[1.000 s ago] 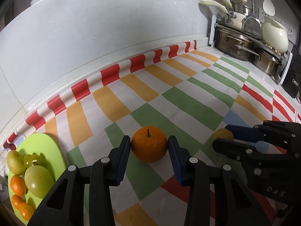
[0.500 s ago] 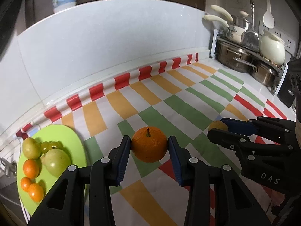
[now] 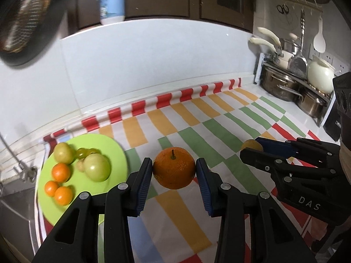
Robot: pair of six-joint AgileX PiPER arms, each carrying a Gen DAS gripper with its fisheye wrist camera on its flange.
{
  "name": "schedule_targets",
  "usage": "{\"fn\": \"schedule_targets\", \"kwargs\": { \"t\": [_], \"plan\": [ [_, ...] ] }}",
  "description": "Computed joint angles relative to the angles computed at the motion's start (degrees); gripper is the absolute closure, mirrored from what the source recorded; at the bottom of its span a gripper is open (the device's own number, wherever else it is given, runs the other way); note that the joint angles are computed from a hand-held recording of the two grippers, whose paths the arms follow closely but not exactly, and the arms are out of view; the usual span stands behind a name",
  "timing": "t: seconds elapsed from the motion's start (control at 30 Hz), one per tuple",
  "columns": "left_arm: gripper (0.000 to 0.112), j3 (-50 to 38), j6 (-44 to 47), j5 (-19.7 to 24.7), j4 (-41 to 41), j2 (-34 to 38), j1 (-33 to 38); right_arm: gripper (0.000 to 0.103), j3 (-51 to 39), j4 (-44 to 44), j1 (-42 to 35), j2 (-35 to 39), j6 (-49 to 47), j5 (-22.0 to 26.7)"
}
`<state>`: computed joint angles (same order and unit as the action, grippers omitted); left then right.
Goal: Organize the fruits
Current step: 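Carry both fruits onto the green plate and open both tools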
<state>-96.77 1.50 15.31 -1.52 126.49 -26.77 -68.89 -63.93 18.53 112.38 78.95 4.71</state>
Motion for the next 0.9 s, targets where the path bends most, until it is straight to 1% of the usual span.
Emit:
{"fn": "schedule_targets", "kwargs": {
  "t": [0.03,0.13,0.27,0.37,0.53,0.6,0.67,0.8,0.83,0.9],
  "plan": [
    [0.071,1.0,-1.2,-0.5,1.0,-0.6,0.0,0.073,0.1,0.4,0.3,-0.3,-0.7,-0.1],
    [0.071,6.1,-9.3,-3.1,8.0,-3.9,0.0,0.073,0.3,3.8,1.1,-1.3,-5.0,-0.2],
    [0.071,11.4,-20.7,-5.2,18.0,-7.5,0.0,0.073,0.8,3.9,2.3,-2.6,-6.0,-0.3],
    [0.071,15.0,-32.0,-6.4,28.4,-10.0,0.0,0.073,1.2,0.5,3.5,-3.4,-3.0,-0.1],
    [0.071,20.7,-51.7,-8.0,46.7,-13.8,0.3,0.073,1.7,-1.4,5.5,-4.8,-1.8,0.3],
    [0.071,22.8,-59.6,-8.3,54.3,-15.3,0.5,0.073,2.2,-5.4,6.2,-5.3,2.0,0.5],
    [0.071,24.2,-64.4,-8.5,59.0,-16.4,0.7,0.073,2.2,-5.5,7.1,-5.7,2.1,0.8],
    [0.071,27.3,-77.1,-8.8,71.5,-18.9,1.5,0.073,1.9,-9.1,8.7,-5.9,5.5,1.5],
    [0.071,27.8,-78.5,-8.9,72.9,-19.3,1.7,0.073,1.7,-9.9,9.2,-5.9,6.5,1.6],
    [0.071,29.1,-84.5,-8.9,79.0,-20.5,2.2,0.073,1.5,-11.2,10.1,-6.0,7.9,2.1]
  ]
}}
